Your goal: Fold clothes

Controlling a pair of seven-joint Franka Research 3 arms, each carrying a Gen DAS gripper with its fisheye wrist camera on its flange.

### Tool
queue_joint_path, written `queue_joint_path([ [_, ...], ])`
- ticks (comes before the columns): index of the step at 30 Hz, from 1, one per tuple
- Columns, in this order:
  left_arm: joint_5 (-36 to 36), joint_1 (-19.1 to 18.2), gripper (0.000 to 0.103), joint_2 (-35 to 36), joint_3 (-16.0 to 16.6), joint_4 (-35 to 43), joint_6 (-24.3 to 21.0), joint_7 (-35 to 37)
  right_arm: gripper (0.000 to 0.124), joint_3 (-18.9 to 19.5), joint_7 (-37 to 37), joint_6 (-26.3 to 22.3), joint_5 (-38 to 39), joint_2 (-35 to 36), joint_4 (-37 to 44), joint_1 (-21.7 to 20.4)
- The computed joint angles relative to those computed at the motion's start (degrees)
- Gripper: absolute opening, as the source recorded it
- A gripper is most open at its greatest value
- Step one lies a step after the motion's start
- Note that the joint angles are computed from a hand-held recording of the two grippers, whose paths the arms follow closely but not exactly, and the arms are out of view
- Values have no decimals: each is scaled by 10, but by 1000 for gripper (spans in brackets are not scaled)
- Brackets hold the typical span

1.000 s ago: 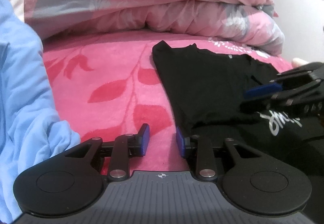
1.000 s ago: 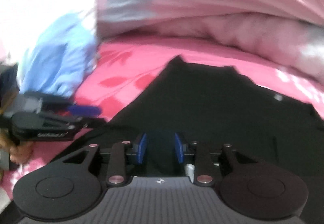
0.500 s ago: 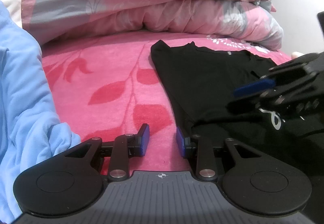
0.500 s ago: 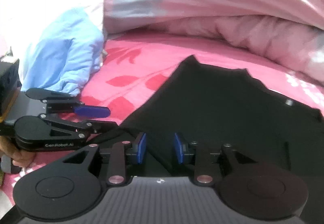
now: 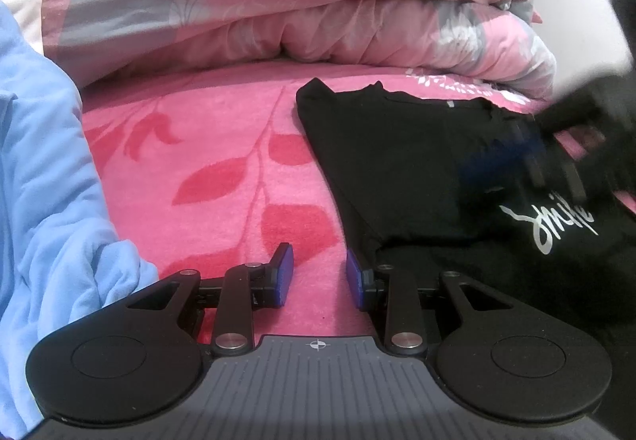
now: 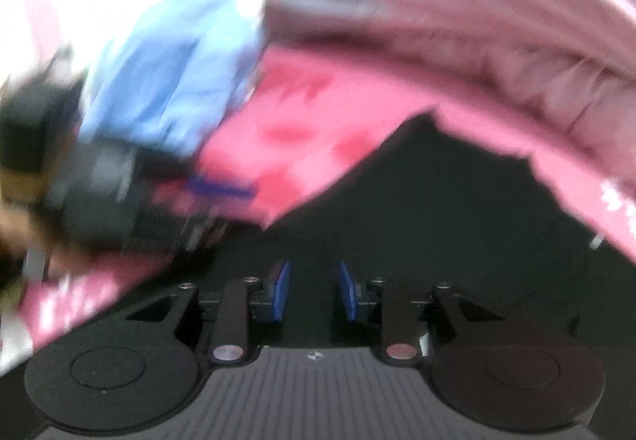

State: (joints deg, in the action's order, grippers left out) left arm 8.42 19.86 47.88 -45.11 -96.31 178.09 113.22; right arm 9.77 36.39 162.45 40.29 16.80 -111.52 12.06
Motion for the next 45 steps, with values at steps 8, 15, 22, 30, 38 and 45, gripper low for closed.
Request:
queue_joint_path([
  [8, 6, 5, 30, 5, -4, -2, 5, -3, 29, -29, 163, 14, -74, 194, 257, 27],
  [15, 11, 6, 30, 7, -6, -2, 7, -6, 16, -34, 306, 42, -108, 301, 364, 15],
  [22, 14, 4, 30, 5, -3, -3, 8, -10, 17, 67, 268, 78, -83, 273, 318, -58],
  [30, 14, 14, 30, 10, -15, -3, 3, -10, 18, 49, 361, 69, -56, 343, 416, -41],
  [38, 8, 17, 30, 10, -18, -3, 0, -7, 19, 183, 228, 28, 56, 254, 287, -174],
  [45, -1, 23, 30, 15, -27, -1, -6, -2, 19, 186, 206, -1, 201, 198, 183, -224],
])
